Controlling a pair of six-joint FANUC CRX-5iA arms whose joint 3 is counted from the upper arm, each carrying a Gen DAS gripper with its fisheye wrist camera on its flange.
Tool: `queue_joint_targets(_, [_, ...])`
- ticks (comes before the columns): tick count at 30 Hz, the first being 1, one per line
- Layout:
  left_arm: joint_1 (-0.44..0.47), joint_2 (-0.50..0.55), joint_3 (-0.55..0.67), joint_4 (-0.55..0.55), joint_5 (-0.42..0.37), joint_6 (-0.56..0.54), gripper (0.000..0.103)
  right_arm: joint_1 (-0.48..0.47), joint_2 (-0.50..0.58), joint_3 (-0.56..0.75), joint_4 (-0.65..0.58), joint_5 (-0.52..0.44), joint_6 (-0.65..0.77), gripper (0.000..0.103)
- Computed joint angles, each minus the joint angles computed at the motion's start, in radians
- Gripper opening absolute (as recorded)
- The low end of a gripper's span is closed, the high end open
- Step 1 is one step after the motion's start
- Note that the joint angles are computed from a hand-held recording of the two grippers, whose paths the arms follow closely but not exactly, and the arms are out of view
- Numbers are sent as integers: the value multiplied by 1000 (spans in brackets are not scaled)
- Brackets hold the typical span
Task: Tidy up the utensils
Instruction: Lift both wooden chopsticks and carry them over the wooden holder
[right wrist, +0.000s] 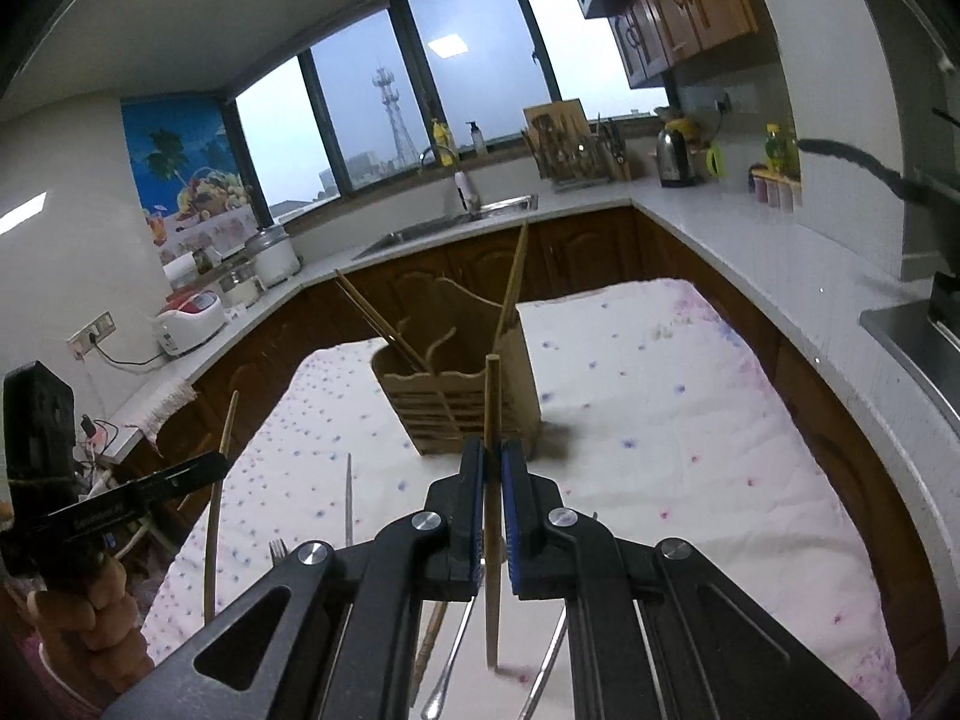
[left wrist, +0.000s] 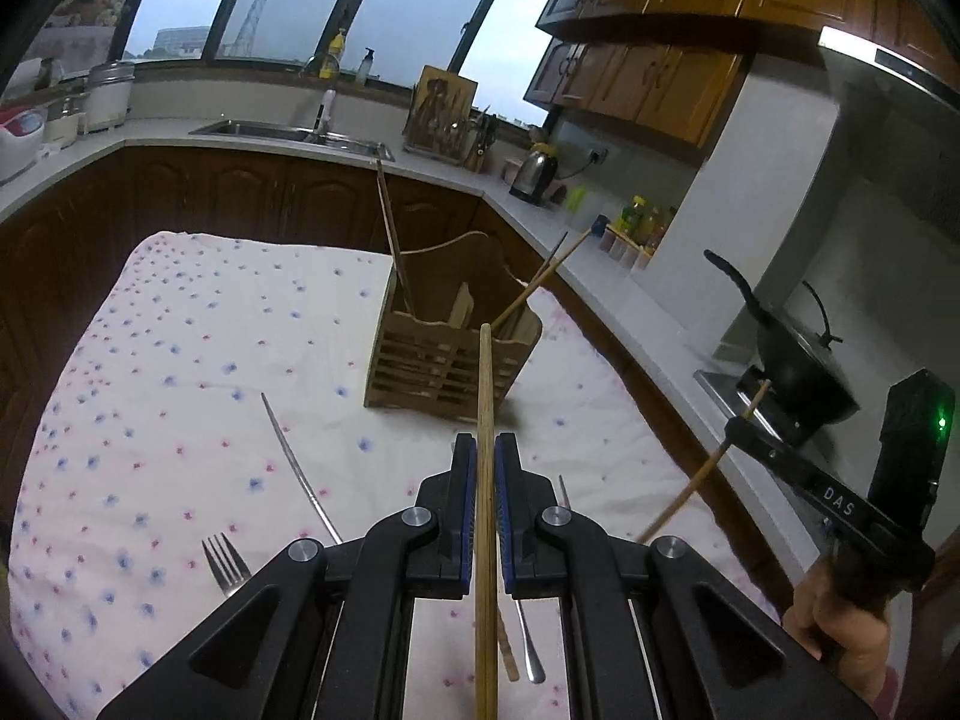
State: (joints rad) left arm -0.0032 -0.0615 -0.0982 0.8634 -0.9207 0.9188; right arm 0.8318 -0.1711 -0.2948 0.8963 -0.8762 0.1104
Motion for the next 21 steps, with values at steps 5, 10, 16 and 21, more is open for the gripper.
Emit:
queue_joint_targets(5, [16, -16, -25, 27, -8, -12, 4, 12, 0, 2, 17, -2, -8, 6])
queue_joint_targets(10, [16, -15, -25, 33, -3, -11, 4, 21, -8, -7, 34, -5, -19, 6])
queue_joint_targets(16, [10, -17, -27, 37, 9, -15, 4, 23, -10, -9, 51, -1, -27, 6])
queue_joint_targets(21, [8, -16, -26, 41, 25, -17, 4, 18, -8, -9, 66, 7, -35, 6])
